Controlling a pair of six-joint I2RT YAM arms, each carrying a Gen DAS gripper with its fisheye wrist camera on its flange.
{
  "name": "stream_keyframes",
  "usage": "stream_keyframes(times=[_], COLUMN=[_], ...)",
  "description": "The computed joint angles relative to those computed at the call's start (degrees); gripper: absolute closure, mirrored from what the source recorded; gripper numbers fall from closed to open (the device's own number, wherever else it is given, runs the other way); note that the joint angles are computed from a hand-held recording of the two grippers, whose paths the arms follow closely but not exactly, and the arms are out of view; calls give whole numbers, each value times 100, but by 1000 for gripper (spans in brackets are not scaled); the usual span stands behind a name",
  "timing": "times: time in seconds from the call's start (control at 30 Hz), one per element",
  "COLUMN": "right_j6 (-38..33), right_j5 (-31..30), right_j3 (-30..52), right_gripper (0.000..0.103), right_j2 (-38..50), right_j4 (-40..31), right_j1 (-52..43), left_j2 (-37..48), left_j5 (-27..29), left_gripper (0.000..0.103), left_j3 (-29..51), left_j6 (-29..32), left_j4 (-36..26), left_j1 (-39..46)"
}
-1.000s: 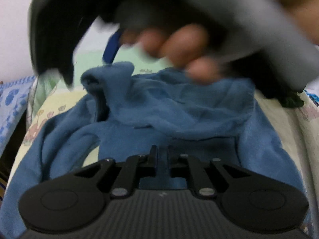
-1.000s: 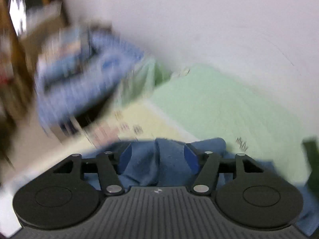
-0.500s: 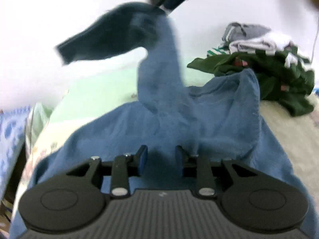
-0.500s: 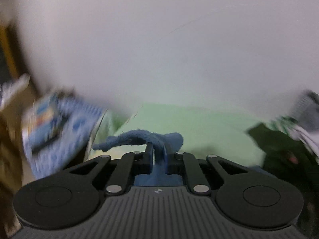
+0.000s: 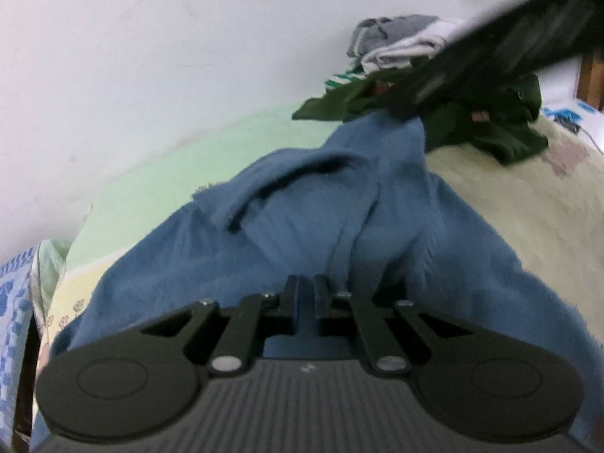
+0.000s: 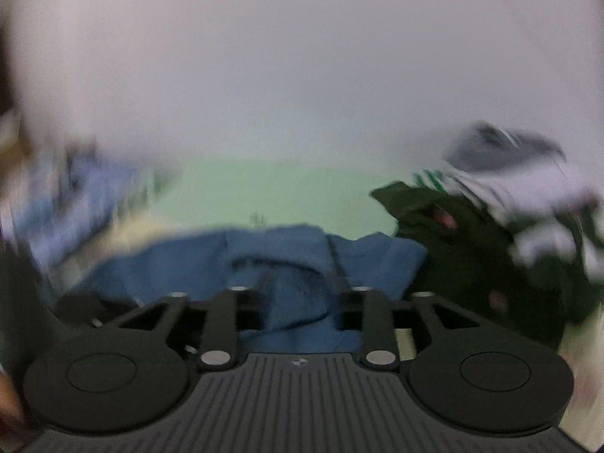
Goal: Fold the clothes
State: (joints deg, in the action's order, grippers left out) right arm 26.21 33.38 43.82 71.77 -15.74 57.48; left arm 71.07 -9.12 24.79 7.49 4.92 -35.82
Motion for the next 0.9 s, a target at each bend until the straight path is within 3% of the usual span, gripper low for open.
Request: stream_keyframes(times=[0.13, 0.23, 0.37, 0.43, 0.47, 0.5, 0.6, 0.67, 0.7, 0.8, 0.9], right_j6=[-2176, -3048, -3874, -3560, -3375, -3003, -1850, -978, -530, 688, 1796], right_j5=[82, -20, 405, 568, 622, 454, 196, 30, -12, 260, 1048], right_j3=[571, 1075, 1629, 1910, 2038, 2001, 1408, 778, 418, -310, -722], right_gripper=[55, 55, 59, 68, 96, 99, 99, 99, 99, 99, 98], right_j2=[1546, 2422, 3274, 3471, 3545, 3392, 2496, 1456, 815, -813, -2381], right_j4=[725, 936, 1294, 1100, 990, 866, 918, 822, 772, 414, -453], right_j1=[-254, -486, -507, -559, -591, -677, -837, -917, -935, -806, -104], left_j2=[-272, -606, -539, -525, -489, -421, -245, -203, -201, -292, -253], left_j5=[139, 777, 618, 377, 297, 284, 337, 497, 603, 1107, 1256], left_gripper=[96, 80, 81, 80, 80, 80, 83, 97, 97, 97, 96], left_j3=[-101, -147, -179, -233, -223, -183, -32, 70, 121, 250, 397], left_j6=[221, 135, 133, 153, 132, 95, 24, -16, -36, -96, -138], left_j4=[-108, -443, -417, -312, -287, -286, -354, -400, -433, -619, -754], left_j1=[-11, 284, -20, -280, -362, -387, -330, -188, -101, 284, 474])
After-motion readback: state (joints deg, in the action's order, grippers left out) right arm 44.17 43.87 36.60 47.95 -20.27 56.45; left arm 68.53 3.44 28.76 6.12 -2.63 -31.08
